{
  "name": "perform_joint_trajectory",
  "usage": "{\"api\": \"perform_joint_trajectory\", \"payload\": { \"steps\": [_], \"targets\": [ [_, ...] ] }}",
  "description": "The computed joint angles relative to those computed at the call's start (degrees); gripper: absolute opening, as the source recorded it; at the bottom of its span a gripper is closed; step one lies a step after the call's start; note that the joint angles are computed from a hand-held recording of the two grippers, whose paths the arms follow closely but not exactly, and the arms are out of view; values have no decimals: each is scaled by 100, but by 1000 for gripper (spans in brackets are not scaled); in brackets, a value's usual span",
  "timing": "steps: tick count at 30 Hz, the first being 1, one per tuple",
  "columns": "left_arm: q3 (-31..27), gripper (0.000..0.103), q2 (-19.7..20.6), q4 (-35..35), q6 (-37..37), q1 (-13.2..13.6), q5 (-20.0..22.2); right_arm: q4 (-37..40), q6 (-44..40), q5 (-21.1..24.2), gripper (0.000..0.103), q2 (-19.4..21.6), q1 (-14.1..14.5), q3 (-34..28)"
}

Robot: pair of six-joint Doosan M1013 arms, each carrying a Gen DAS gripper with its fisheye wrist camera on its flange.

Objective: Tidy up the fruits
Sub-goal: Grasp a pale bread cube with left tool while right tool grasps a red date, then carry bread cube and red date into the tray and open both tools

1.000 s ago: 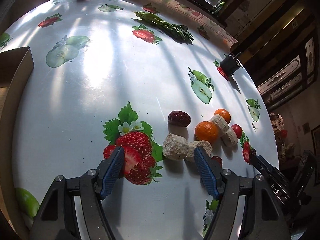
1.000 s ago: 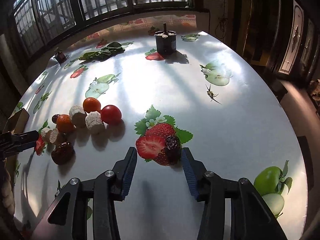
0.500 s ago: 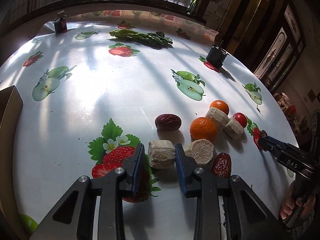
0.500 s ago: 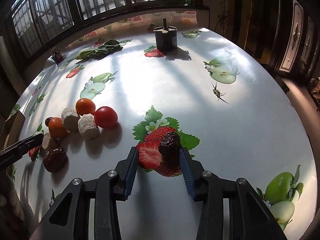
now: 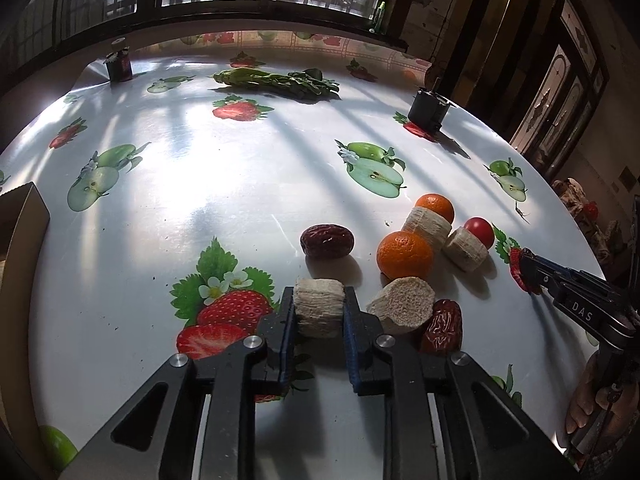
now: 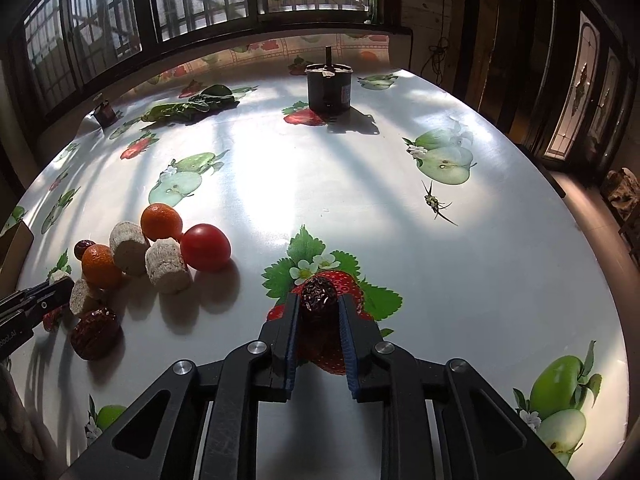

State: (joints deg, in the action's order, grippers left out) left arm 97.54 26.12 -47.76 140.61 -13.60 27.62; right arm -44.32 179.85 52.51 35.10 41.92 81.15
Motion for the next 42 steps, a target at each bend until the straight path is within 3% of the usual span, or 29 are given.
{"api": "perform_joint_trajectory", "payload": {
  "steps": [6,9,13,15,20,25,27,29,34,39,42],
  "targets": [
    [81,20,-48,-308,157,55,69,-421,485,-133,20,-175,178,120],
    [131,20,-111,-751,384,190,467,-590,516,-81,20,-209,315,52],
    [466,20,-402,-1766,981,554,938,-671,490,-232,20,-215,462,-74],
    [563,20,-520,-1853,932,745,1096,-649,349,-413,20,-172,521,-196],
    [677,20,-774,-1782,501,1250,886,-394,-310,-990,20,101,648,-740],
    [737,20,-925,-724,-467,1549,-177,372,-1483,-1545,21,560,709,-1584],
    [692,20,-871,553,-1700,1575,-603,935,-2059,-1755,21,803,696,-2001],
    [634,20,-784,1579,-2704,1627,-719,1748,-2807,-1921,21,1083,661,-2465],
    [534,20,-635,1701,-2747,1736,-545,3479,-4700,-1298,21,1973,608,-4033],
    [418,20,-484,1686,-2791,1803,-332,3543,-5355,-136,21,2843,698,-5649],
    [408,20,-459,1240,-2532,1908,-221,3425,-5486,478,21,3276,732,-6450]
  ]
}}
